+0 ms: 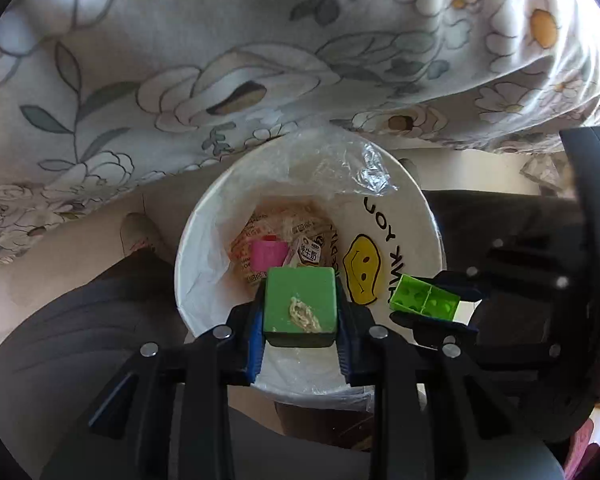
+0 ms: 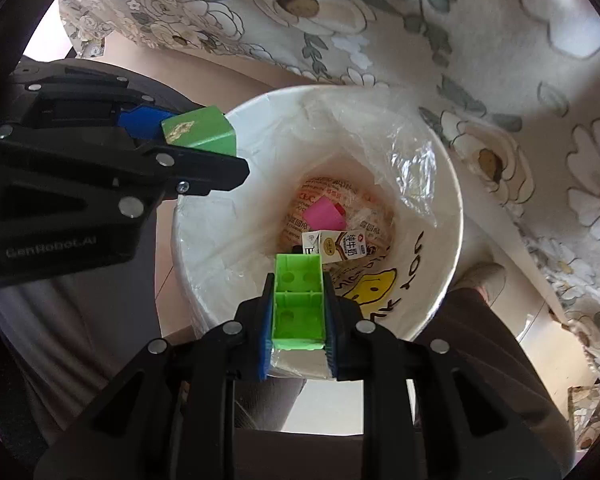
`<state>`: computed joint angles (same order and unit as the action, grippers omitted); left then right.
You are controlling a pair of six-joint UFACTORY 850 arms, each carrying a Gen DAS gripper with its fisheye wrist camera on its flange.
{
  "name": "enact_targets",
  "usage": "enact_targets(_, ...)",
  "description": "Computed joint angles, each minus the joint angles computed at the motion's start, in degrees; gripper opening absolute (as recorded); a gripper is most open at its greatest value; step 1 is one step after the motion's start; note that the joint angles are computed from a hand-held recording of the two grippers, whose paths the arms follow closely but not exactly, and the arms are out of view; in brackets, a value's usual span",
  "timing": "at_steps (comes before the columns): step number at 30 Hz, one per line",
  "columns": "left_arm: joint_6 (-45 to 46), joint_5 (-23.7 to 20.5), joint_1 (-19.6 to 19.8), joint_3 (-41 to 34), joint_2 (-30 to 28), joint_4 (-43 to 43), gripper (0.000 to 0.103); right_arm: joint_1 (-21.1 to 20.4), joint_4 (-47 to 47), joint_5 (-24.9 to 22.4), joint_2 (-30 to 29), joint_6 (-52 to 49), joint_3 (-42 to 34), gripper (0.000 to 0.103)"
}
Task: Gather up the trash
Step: 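Carry the green block and green lego brick with both tools to the bin, then open both tools to drop the green block and lego brick into the bin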
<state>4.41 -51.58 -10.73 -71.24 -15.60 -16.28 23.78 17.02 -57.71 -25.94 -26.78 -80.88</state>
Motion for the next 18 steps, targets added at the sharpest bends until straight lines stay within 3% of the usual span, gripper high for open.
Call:
enact_targets(12, -4.46, -0.62, 0.11, -1.99, -7.35, -1.93, 0.032, -0.35, 1.40, -0.27, -5.72, 7.62, -0.42, 0.023)
enact_targets(18, -6.24, -3.32, 0.55, -3.18, -10.98, -2.58, 0.032, -0.27, 1.80, -1.28, -7.79, 9.31, -0.84, 0.023)
